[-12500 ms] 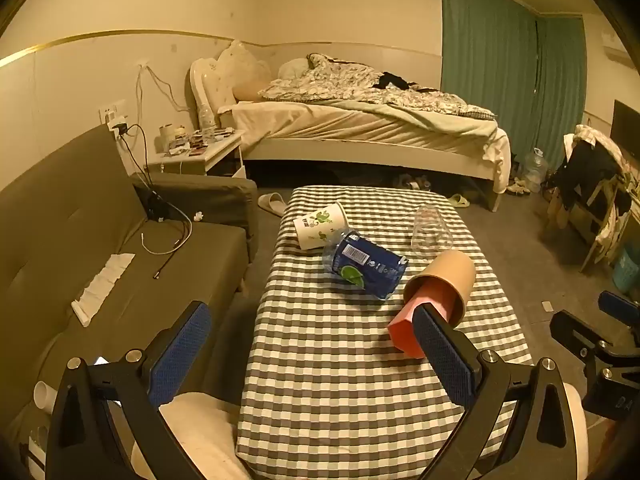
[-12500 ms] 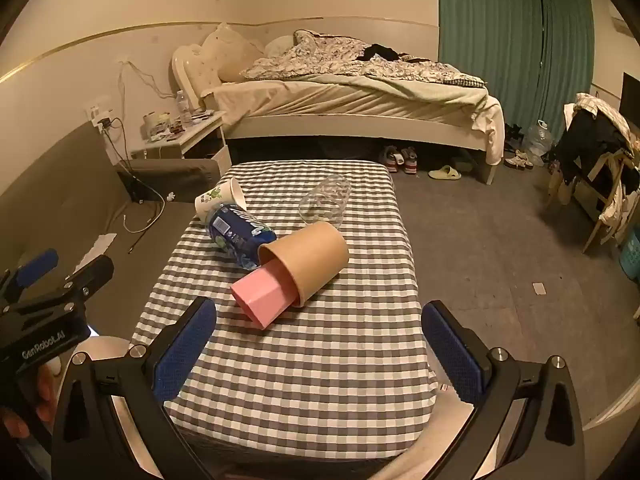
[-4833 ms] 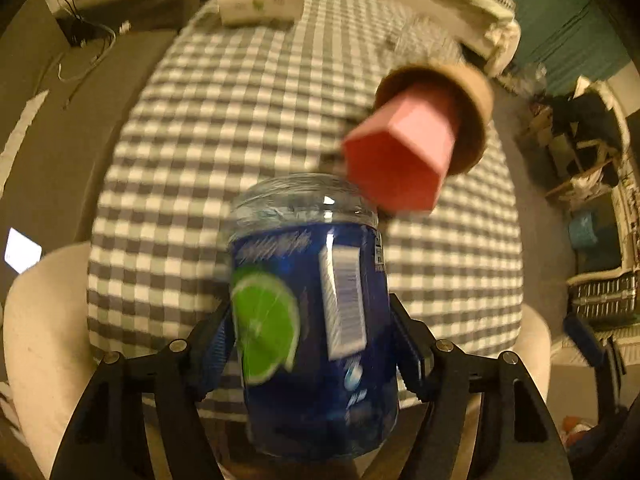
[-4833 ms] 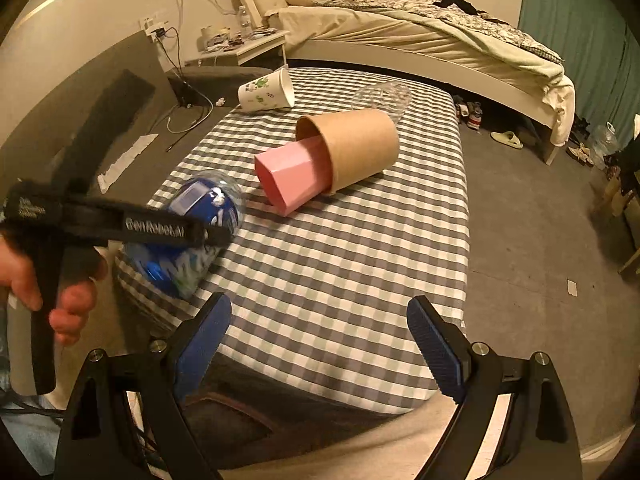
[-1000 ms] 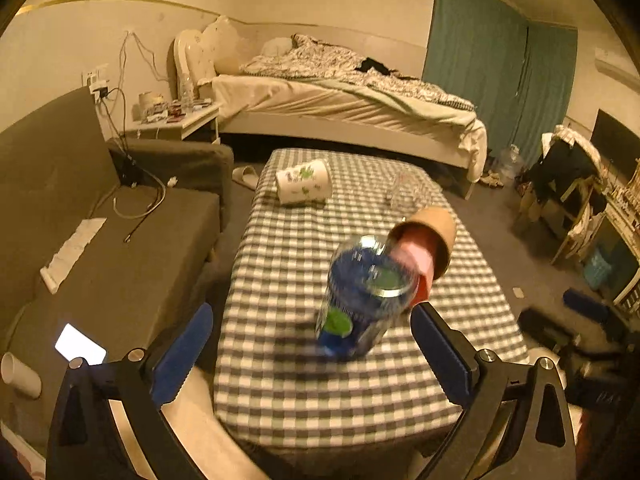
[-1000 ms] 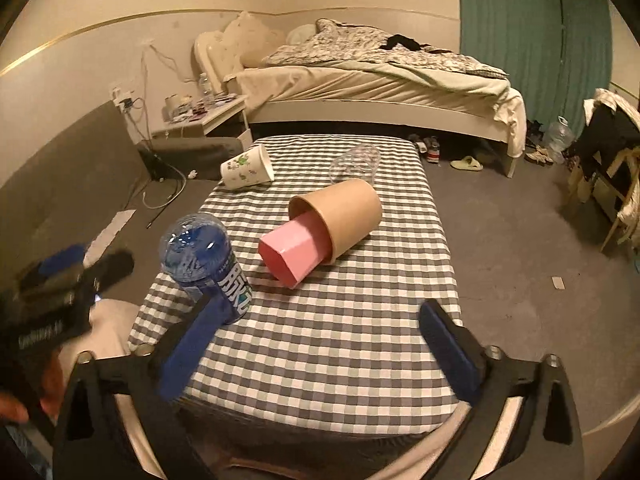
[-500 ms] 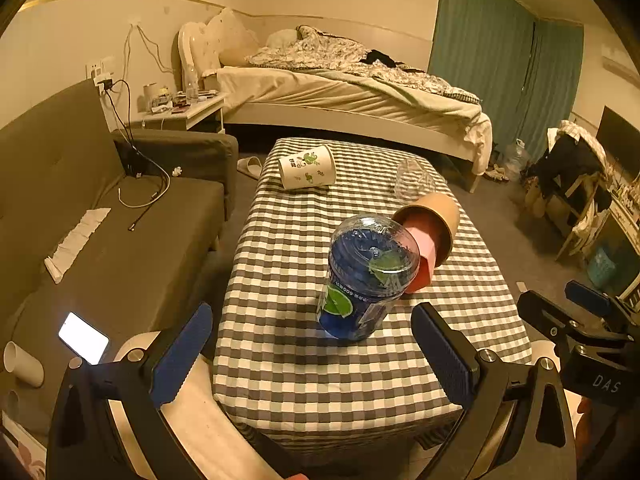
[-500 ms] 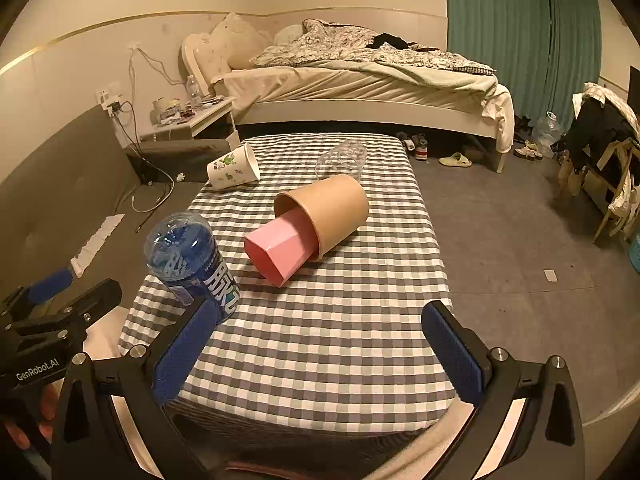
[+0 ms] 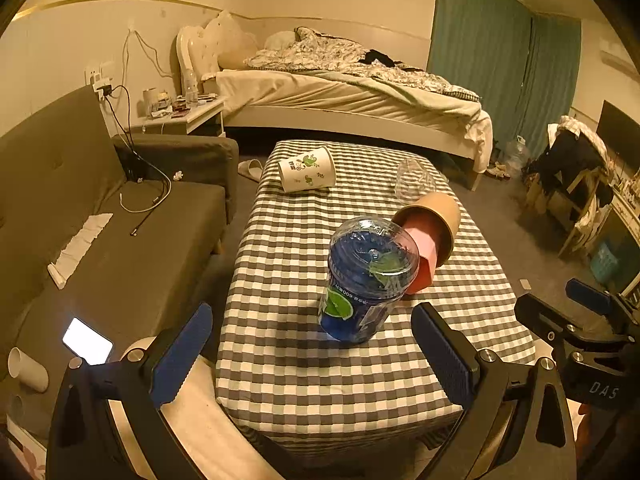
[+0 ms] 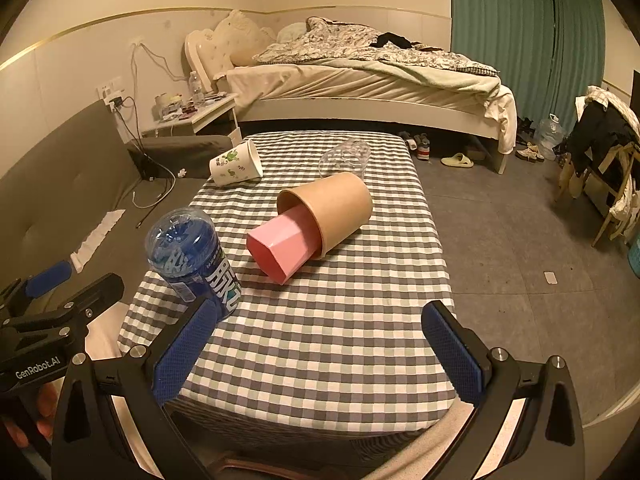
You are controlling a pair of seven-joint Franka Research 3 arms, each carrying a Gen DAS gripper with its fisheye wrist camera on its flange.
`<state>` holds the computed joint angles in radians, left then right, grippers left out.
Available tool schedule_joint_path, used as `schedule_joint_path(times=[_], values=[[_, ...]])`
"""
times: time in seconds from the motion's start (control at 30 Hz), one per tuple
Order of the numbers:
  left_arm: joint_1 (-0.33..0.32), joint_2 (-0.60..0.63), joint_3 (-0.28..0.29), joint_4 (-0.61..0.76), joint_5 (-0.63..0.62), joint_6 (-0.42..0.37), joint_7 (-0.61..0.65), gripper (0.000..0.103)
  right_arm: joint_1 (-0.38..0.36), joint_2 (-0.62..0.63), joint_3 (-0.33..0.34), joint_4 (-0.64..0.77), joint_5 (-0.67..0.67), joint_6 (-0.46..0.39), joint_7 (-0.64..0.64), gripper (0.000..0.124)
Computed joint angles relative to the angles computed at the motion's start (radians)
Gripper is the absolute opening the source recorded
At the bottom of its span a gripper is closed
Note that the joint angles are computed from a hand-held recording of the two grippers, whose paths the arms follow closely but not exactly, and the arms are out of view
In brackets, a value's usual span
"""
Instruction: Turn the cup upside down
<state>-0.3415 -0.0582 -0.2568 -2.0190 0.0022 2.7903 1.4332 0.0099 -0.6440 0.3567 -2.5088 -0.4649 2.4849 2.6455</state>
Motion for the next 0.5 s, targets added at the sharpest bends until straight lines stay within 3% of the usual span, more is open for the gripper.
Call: schedule_joint_path(times=[0.5], values=[[0.006, 0.004, 0.000, 0.002, 0.013, -0.002, -0.003, 0.103, 0.009, 0.015, -0.007, 0.003, -0.001, 0.000, -0.005, 0.103]])
